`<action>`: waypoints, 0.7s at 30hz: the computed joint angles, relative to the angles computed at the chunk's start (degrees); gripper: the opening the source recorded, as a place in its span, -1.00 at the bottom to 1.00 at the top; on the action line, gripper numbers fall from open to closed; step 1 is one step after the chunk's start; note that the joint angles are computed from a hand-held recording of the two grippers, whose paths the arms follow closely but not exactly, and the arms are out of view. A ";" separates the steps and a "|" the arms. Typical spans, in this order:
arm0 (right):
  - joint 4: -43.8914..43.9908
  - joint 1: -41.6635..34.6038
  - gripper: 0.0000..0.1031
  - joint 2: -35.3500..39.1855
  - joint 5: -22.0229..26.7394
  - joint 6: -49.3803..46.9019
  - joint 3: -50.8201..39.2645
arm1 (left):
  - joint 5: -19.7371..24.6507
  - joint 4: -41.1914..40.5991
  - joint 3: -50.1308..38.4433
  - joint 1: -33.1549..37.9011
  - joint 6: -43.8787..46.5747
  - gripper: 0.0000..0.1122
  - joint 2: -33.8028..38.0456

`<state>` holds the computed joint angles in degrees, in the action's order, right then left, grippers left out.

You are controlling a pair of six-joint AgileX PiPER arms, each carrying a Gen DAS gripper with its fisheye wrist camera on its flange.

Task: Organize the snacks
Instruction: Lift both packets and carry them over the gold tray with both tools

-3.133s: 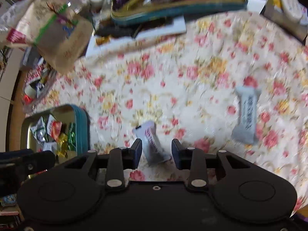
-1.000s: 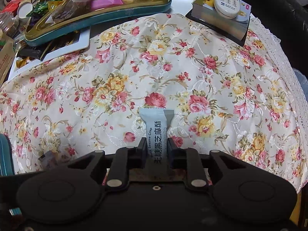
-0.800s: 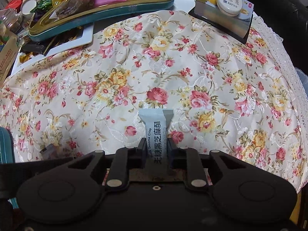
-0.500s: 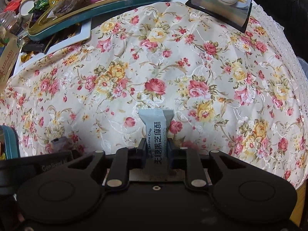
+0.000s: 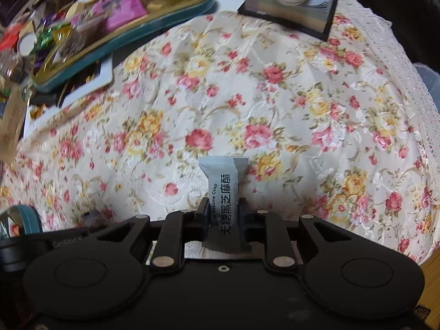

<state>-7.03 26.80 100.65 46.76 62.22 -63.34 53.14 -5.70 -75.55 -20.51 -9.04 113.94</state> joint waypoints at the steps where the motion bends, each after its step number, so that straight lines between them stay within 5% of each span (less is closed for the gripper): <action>1: 0.32 -0.64 -0.56 -0.65 -0.27 -0.09 0.45 | 0.09 -0.61 0.06 0.24 0.43 -0.53 0.06; 12: 8.00 -6.56 -0.56 -8.32 -4.21 -4.11 6.08 | 5.37 -3.26 -3.17 6.61 9.81 -0.54 -1.95; 21: 4.28 -3.61 -0.56 -9.80 0.19 2.25 3.24 | 8.70 2.19 -1.37 8.10 9.93 -0.53 -8.84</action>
<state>-2.75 23.18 90.85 46.95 64.47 -60.11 61.84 -3.51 -76.92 -12.41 0.89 105.09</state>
